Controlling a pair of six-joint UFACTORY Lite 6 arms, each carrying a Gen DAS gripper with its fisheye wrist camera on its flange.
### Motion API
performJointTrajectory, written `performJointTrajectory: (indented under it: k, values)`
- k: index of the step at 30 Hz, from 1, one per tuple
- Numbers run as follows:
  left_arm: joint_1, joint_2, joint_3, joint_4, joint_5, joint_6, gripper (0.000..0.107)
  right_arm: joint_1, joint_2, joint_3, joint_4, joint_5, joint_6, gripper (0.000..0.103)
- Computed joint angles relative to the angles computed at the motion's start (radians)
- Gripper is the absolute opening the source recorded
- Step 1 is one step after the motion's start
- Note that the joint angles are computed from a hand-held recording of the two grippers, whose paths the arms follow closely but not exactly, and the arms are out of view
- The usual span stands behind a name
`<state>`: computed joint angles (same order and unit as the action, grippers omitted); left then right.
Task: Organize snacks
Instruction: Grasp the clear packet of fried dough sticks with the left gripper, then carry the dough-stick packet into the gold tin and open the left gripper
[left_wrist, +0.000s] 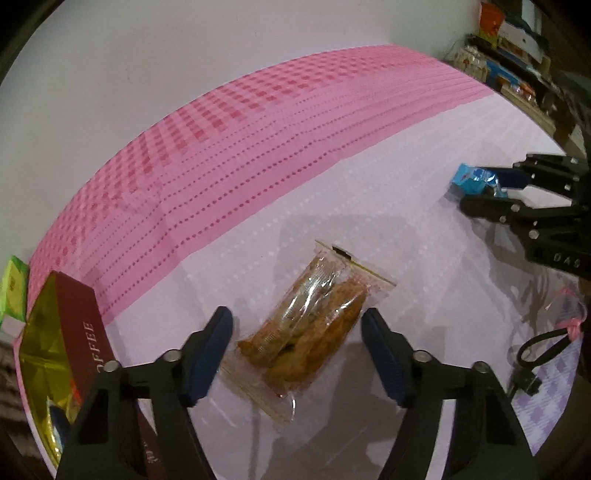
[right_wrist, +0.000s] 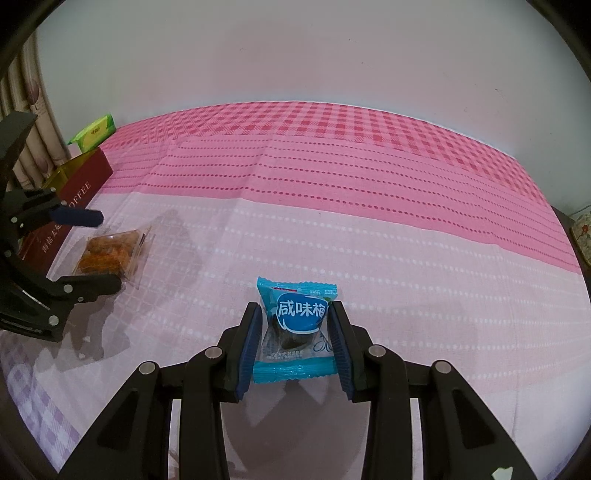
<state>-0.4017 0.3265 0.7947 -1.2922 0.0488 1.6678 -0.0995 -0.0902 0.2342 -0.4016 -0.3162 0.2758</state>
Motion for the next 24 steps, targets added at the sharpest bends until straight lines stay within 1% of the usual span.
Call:
performJointTrajectory:
  k: [1, 3, 5, 6, 9, 11, 12, 14, 17, 19, 21, 22, 24]
  values:
    - [0.006, 0.002, 0.002, 0.031, 0.012, -0.032, 0.064, 0.000, 0.000, 0.000, 0.000, 0.000, 0.000, 0.034]
    - [0.011, 0.006, 0.008, 0.066, 0.030, -0.078, 0.054, -0.001, -0.001, -0.001, -0.003, 0.001, 0.002, 0.035]
    - [0.009, 0.004, 0.008, 0.126, 0.036, -0.154, 0.052, -0.006, -0.004, -0.002, -0.015, -0.001, 0.010, 0.035]
    - [0.004, 0.000, 0.003, 0.127, 0.028, -0.160, 0.051, -0.006, -0.004, -0.002, -0.016, 0.000, 0.010, 0.035]
    - [-0.007, -0.020, -0.020, 0.101, 0.009, -0.163, 0.049, -0.007, -0.004, -0.002, -0.016, 0.000, 0.010, 0.035]
    - [0.000, -0.033, -0.034, 0.011, 0.012, -0.095, 0.045, -0.007, -0.003, -0.002, -0.018, -0.001, 0.013, 0.035]
    - [0.005, -0.038, -0.038, 0.002, 0.015, -0.099, 0.040, -0.007, -0.003, -0.001, -0.018, -0.001, 0.013, 0.035]
    - [0.023, -0.050, -0.040, 0.074, 0.033, -0.200, 0.038, -0.008, -0.004, -0.001, -0.022, -0.001, 0.016, 0.035]
    - [0.033, -0.066, -0.048, 0.046, 0.029, -0.203, 0.038, -0.007, -0.004, -0.003, -0.015, -0.001, 0.009, 0.035]
    - [0.046, -0.075, -0.050, 0.121, 0.042, -0.292, 0.038, -0.008, -0.004, -0.003, -0.020, -0.002, 0.013, 0.035]
    - [0.052, -0.089, -0.056, 0.142, 0.039, -0.324, 0.038, -0.008, -0.004, -0.002, -0.022, -0.001, 0.016, 0.035]
    - [0.054, -0.102, -0.061, 0.194, 0.042, -0.380, 0.038, -0.007, -0.005, -0.003, -0.021, -0.001, 0.016, 0.035]
    - [0.060, -0.132, -0.072, 0.249, 0.045, -0.441, 0.038, -0.008, -0.005, -0.003, -0.020, -0.002, 0.014, 0.035]
